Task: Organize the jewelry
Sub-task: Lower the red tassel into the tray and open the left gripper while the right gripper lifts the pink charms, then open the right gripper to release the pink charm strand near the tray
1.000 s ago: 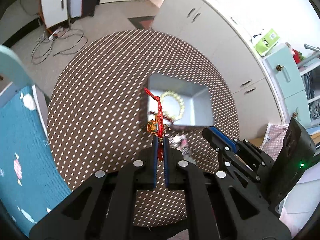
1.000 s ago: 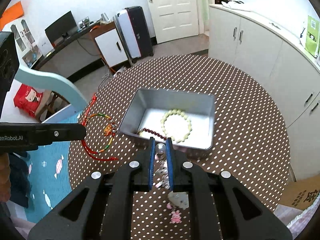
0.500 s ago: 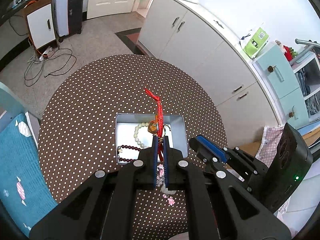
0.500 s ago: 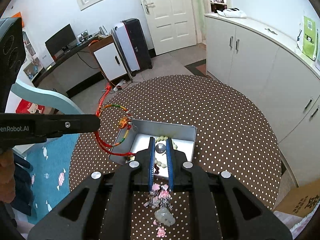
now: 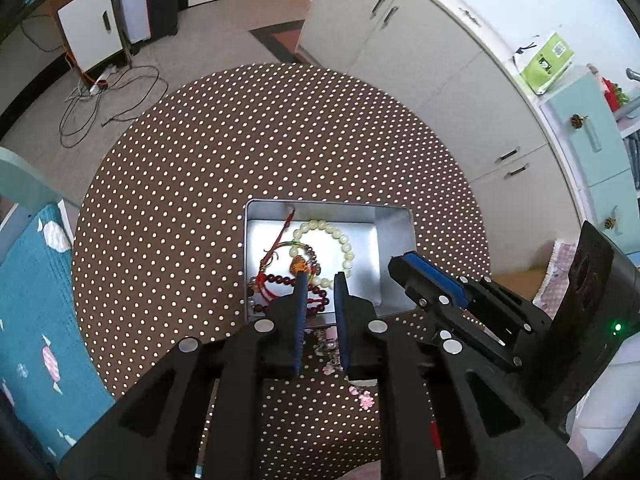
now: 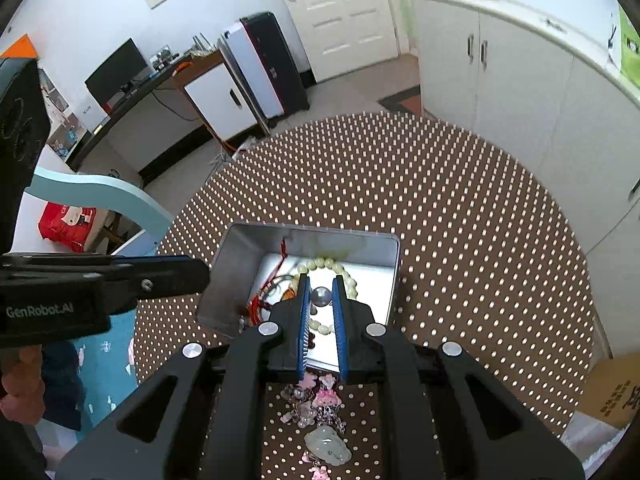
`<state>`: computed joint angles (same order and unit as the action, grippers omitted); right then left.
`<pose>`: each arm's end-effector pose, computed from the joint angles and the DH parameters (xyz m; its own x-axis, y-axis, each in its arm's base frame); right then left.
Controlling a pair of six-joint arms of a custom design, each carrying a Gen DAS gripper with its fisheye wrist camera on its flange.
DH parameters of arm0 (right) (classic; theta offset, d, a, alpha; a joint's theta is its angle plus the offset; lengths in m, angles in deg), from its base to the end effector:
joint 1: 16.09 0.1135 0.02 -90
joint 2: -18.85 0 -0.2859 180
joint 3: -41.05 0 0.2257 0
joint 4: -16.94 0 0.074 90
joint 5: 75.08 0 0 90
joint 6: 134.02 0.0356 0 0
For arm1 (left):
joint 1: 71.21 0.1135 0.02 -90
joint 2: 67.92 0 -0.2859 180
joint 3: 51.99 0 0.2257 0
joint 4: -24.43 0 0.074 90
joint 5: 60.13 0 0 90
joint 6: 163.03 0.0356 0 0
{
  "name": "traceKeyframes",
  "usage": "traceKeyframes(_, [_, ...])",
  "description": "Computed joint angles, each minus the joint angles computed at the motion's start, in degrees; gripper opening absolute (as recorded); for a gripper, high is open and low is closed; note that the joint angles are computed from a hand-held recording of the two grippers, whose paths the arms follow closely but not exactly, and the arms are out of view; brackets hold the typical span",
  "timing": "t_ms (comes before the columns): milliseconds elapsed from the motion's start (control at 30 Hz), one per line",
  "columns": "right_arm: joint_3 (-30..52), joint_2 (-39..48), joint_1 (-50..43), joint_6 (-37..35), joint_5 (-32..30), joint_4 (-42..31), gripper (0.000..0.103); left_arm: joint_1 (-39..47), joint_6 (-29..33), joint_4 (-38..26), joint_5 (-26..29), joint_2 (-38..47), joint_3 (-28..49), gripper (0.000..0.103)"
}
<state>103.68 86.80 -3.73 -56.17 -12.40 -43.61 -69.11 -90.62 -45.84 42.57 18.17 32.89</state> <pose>0.1729 0.0546 0.2612 -0.7929 -0.3652 -0.4878 -0.5527 0.7680 0.3234 0.2608 0.0017 0.2909 -0.9136 -0.3285 -0.2398 -0.2539 0.9212 -0.2947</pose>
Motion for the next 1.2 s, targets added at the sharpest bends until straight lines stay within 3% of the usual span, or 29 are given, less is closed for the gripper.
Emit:
traceKeyframes(200, [1.34, 1.34, -1.9, -0.87, -0.39, -2.7, 0.015, -0.18, 0.21, 0.17, -0.64, 0.42, -1.64, 0.015])
traceKeyframes(333, [2.07, 0.51, -3.46, -1.54, -0.58, -3.34, 0.036, -1.01, 0.03, -0.04, -1.28, -0.06, -2.03, 0.02])
traceKeyframes(433, [2.6, -0.62, -4.71, -2.44, -0.72, -4.7, 0.04, -1.34, -0.05, -0.36, -1.42, -0.93, -2.23, 0.02])
traceKeyframes(533, [2.74, -1.9, -6.23, -2.95, -0.43, -6.23, 0.045, -2.12, -0.43, -0.86, -1.76, -2.33, -2.6, 0.029])
traceKeyframes(800, [1.35, -7.41, -14.78, -9.23, 0.22, -12.63, 0.073, -6.18, -1.75, -2.45, -2.88, -5.84, -4.57, 0.038])
traceKeyframes(1133, [-5.85, -12.54, -23.43, -20.63, 3.78, -20.79, 0.077, -9.6, -3.51, -1.8, -1.94, -9.55, -11.69, 0.046])
traceKeyframes(1200, [-8.15, -13.6, -24.59, -22.35, 4.56, -22.23, 0.077, -10.29, -3.46, -0.56, -1.97, -9.78, -14.25, 0.055])
